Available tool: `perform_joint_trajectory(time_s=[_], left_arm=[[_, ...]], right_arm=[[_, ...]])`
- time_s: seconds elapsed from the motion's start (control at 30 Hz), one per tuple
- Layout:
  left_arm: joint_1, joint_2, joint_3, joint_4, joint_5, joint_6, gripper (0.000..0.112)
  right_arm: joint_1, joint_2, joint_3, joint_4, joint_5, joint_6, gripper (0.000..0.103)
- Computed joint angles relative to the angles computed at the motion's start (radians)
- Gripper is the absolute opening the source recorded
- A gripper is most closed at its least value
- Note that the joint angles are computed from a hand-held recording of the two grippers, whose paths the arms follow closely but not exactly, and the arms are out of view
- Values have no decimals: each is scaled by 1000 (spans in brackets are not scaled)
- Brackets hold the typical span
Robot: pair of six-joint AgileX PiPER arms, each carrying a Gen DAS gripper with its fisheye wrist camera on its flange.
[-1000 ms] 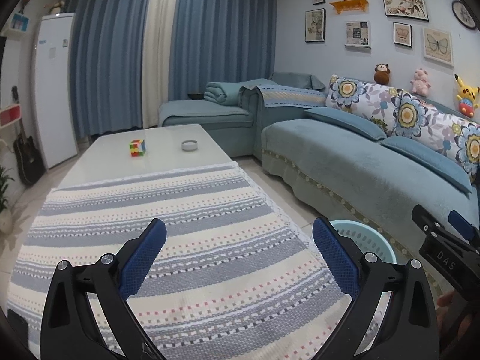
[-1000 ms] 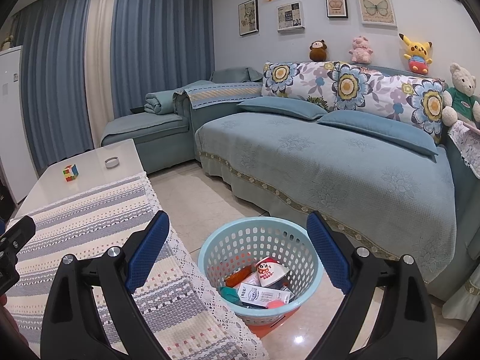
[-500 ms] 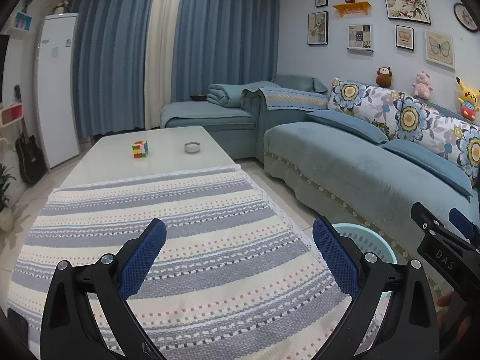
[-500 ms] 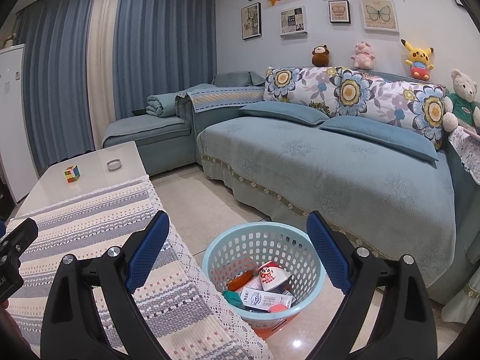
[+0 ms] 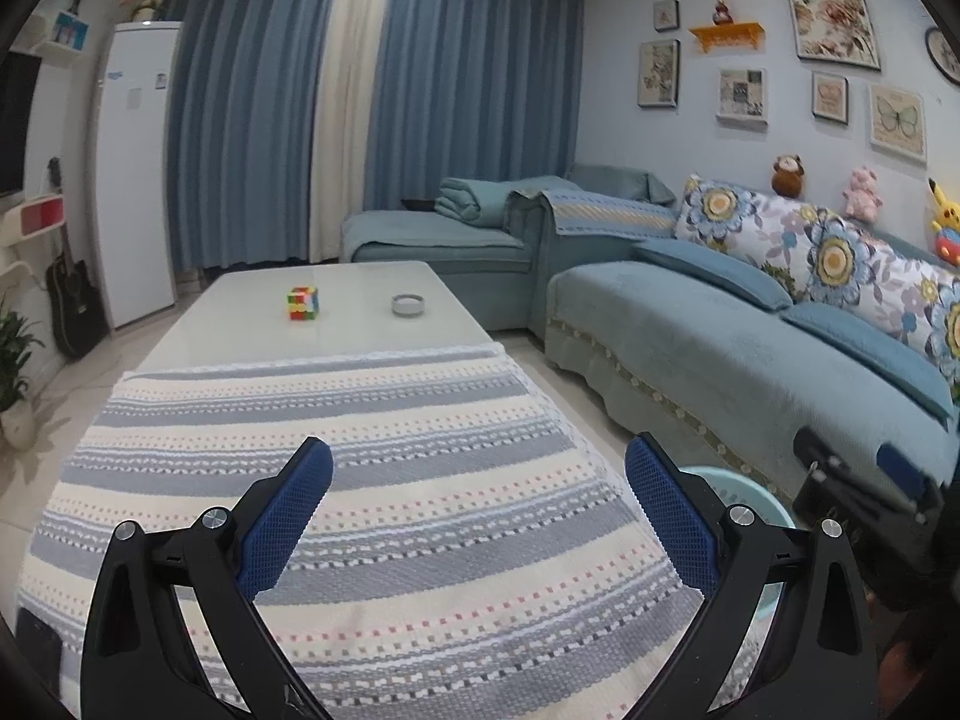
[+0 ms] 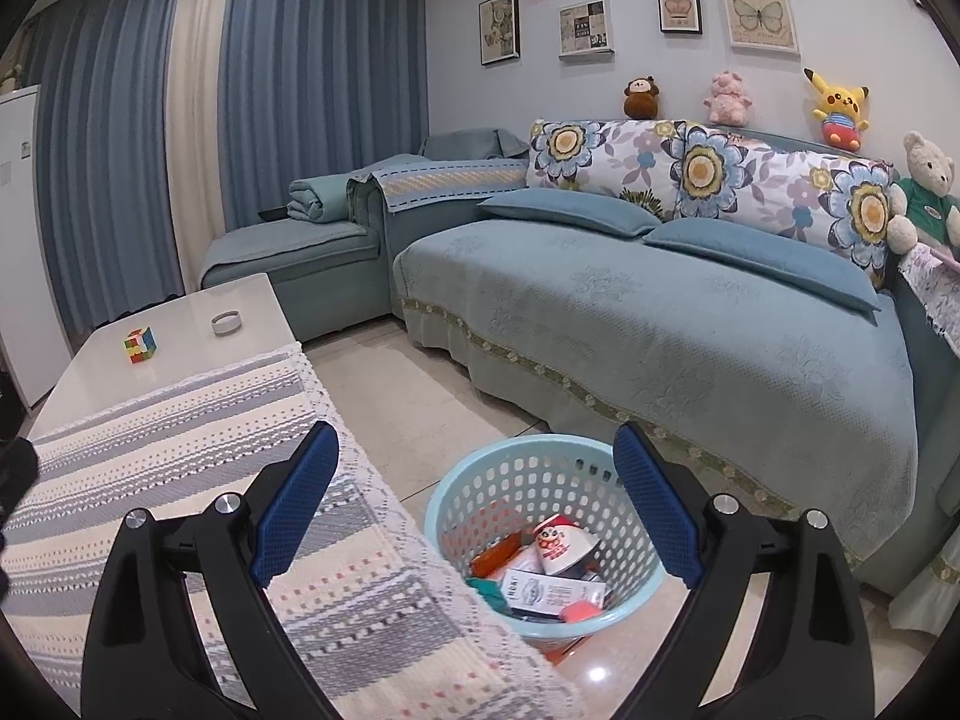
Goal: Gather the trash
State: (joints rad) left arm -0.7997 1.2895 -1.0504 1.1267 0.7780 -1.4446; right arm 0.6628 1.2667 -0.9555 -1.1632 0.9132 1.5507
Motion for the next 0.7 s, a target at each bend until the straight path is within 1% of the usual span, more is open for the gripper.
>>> perform_joint_trajectory(time_s=[0.2, 0.3, 0.37, 0.4, 0.47, 0.57, 0.7], left_arm=[[73, -42, 24, 4, 23, -34, 95], [65, -41, 23, 34, 81, -53, 95], [56, -39, 20, 39, 96, -49, 95], [52, -35, 15, 33, 98, -31, 95], [34, -10, -5, 30, 132, 0, 95], [16, 1, -12, 28, 136, 34, 95], [1, 0, -12, 41, 132, 39, 95]], right_arm=[[67, 62, -57, -3, 23, 65, 88], [112, 65, -71, -27, 58, 113, 88], [125, 74, -81, -25, 74, 121, 88], [123, 79, -87, -17, 70, 116, 88], [109, 93, -98, 13, 54, 95, 88], [88, 98, -100, 44, 33, 77, 88], [84, 86, -87, 42, 37, 91, 88]])
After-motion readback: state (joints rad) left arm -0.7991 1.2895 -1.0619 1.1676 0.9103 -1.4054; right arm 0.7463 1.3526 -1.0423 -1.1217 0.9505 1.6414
